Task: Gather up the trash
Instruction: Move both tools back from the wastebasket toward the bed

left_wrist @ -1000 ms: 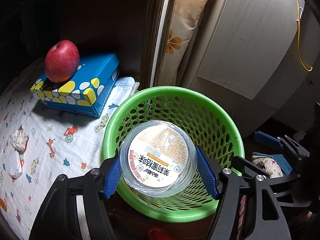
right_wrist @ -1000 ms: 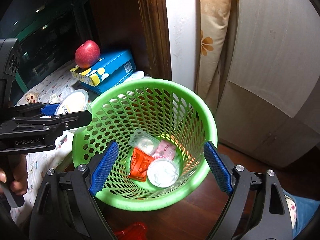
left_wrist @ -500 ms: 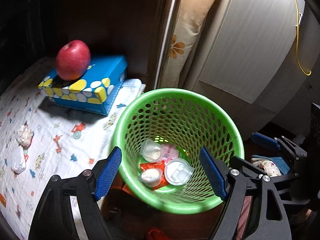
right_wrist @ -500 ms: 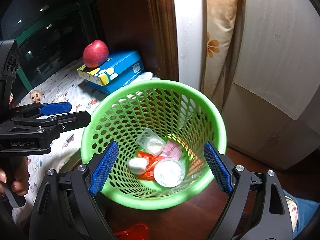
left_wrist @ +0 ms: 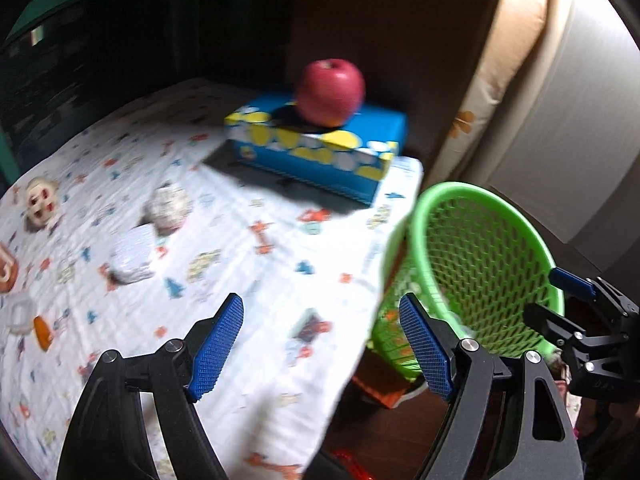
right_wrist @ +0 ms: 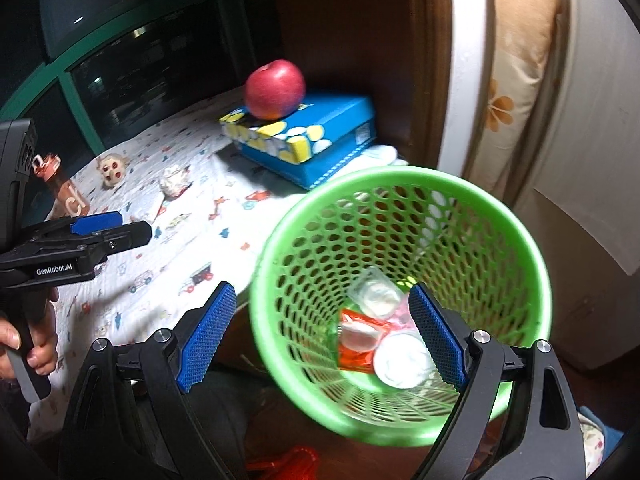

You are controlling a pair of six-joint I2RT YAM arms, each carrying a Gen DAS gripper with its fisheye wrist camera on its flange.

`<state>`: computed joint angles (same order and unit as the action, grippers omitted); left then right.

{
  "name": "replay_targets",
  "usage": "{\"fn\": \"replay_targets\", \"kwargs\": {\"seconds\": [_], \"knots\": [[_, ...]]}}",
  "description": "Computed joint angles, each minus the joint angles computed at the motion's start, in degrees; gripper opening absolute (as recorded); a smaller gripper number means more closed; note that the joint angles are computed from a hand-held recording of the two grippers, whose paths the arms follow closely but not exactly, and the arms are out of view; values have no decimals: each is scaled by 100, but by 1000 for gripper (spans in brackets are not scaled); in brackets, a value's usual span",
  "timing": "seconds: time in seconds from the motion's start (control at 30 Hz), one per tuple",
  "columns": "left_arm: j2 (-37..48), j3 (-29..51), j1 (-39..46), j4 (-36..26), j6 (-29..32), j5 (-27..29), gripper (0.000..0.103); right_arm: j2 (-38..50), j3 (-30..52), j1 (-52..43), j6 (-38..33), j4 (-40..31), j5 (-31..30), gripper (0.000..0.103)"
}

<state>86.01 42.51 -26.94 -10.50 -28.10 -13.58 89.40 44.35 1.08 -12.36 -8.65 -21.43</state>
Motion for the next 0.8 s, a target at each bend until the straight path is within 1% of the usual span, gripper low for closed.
{"fn": "replay_targets", "kwargs": {"seconds": [0.13,0.3,0.43,0.5,0.63,0.73,0.8], "knots": [[-628,-671,680,27,163,-14,77,93,50,549,208,72,138,88],[-1357,-1343,1857,-21,473,264,77,236,184,1220,432,136,304,88],[-1649,-1638,3046,-68,985,538,77,395,342,1711,573,154,433,88],[-1721,-1733,3782,-24,1331,784,77,510,445,1960,637,162,501,88],[-1466,-1626,5223,19,1857,1294,77,769,691,2401,763,173,578,88],[-1040,-1332,6093,5,1990,1594,77,1002,925,2696,821,159,597,88],[-643,-1036,6516,-7,1947,1674,77,1153,1083,2864,843,145,583,88]]}}
